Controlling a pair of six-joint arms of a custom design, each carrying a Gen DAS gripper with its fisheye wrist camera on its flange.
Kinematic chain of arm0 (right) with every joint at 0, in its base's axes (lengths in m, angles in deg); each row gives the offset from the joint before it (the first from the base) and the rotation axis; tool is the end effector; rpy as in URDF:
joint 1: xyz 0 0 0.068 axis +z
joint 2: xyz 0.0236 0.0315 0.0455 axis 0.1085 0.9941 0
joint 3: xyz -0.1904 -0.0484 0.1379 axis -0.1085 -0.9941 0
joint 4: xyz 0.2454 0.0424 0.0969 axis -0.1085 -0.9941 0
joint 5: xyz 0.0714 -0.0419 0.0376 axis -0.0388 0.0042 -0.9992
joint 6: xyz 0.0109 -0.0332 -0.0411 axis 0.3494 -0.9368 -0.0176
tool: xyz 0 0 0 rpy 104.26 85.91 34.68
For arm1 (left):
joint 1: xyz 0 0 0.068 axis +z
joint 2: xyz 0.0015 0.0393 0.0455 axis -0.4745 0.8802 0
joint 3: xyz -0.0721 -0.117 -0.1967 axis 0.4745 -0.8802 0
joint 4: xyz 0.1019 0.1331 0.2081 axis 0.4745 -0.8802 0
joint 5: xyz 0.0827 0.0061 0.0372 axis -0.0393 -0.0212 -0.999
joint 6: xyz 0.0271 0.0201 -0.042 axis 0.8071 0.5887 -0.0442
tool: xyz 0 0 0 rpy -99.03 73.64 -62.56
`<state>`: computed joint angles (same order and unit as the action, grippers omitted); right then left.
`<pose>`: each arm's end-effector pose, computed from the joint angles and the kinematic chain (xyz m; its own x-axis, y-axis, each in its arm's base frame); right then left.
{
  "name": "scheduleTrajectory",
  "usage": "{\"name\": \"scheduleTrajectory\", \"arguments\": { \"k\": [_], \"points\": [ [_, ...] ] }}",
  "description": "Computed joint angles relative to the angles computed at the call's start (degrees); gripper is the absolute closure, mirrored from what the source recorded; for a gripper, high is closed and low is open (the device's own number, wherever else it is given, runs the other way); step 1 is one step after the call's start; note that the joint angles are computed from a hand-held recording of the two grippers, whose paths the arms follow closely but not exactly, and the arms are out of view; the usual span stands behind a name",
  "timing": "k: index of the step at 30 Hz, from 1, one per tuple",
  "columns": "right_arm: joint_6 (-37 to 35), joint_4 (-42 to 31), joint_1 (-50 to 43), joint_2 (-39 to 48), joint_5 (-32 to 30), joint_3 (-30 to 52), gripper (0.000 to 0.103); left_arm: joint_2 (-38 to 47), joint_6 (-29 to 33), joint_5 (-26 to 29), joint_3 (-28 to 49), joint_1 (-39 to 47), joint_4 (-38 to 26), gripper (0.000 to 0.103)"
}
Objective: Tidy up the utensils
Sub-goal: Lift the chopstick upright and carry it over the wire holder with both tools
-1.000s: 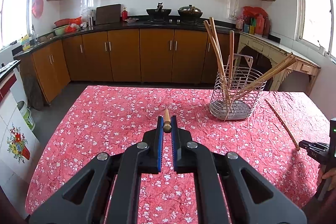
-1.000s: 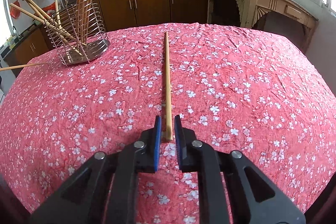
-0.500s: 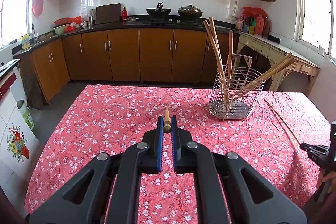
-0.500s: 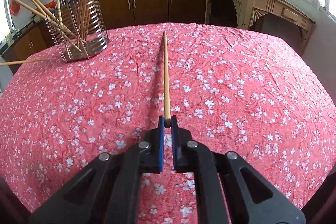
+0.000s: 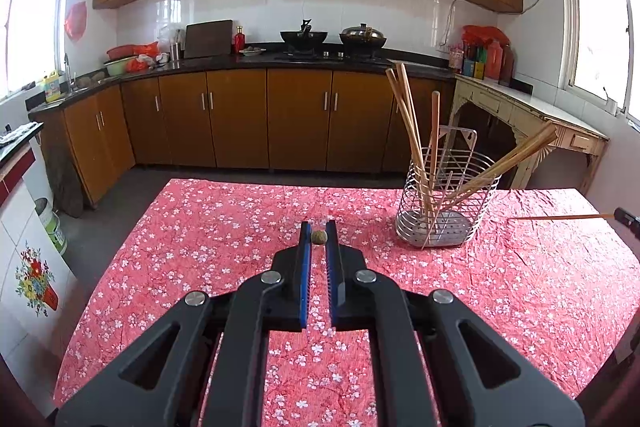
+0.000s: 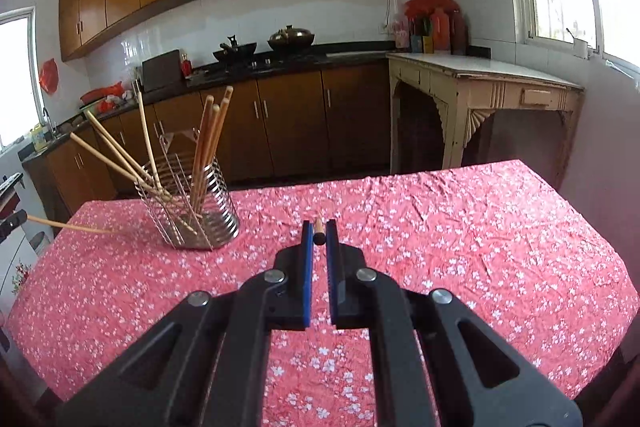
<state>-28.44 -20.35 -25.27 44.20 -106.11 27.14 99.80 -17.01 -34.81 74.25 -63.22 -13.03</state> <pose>0.2843 -0.1458 0.2992 -0.4787 -0.0357 -0.8772 -0.2661 0.9581 0.1063 0.1364 -0.0657 0.3202 -0.4516 -0.1808 -0.8737 -0.2954 0.9543 -0.0448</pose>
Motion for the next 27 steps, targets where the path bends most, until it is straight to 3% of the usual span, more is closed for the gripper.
{"name": "scheduleTrajectory", "arguments": {
  "k": [14, 27],
  "points": [
    [13.0, 0.58, 6.22, 7.35, 1.94, 15.35, 0.096, 6.39, 6.97, 3.38, 6.51, 7.12, 6.83, 0.096],
    [13.32, -2.76, 8.78, 5.42, 2.32, 19.53, 0.096, 9.92, 9.33, 1.49, 11.91, 5.32, 7.83, 0.096]
  ]
}}
